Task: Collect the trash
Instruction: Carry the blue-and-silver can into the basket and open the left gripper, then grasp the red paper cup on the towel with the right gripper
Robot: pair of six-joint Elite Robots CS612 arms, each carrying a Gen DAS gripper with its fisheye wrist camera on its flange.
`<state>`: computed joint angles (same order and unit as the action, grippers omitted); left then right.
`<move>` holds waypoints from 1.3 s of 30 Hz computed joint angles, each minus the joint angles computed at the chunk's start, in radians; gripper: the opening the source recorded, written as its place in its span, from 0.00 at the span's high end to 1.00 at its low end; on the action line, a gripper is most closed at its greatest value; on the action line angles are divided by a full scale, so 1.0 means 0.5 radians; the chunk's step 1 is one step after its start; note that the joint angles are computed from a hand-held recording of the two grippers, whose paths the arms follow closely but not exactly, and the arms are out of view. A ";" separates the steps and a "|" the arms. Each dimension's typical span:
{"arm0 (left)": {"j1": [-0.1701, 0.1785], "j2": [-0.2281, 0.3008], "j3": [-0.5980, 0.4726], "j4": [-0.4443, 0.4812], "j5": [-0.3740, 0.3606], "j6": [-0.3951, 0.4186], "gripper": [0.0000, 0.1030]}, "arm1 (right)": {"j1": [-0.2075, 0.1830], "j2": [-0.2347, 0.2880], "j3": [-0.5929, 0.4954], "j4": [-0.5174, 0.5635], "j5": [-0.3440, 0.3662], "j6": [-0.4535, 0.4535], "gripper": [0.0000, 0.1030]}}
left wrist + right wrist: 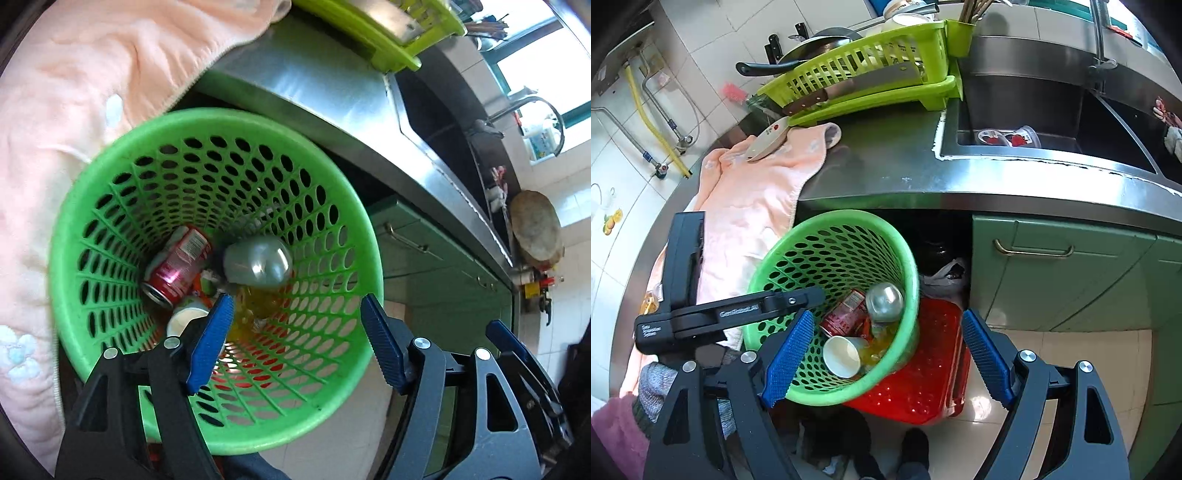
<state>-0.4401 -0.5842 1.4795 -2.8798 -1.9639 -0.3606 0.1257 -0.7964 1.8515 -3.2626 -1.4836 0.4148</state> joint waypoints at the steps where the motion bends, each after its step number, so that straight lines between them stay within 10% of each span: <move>1: 0.009 -0.016 0.023 -0.028 0.002 0.000 0.31 | 0.003 0.002 -0.006 -0.006 0.007 -0.002 0.23; 15: 0.115 -0.243 0.365 -0.338 0.240 -0.014 0.31 | 0.083 0.034 -0.133 -0.048 0.112 -0.051 0.23; 39: 0.415 -0.496 0.853 -0.775 0.618 -0.366 0.31 | 0.364 0.314 -0.900 0.565 0.562 -0.421 0.23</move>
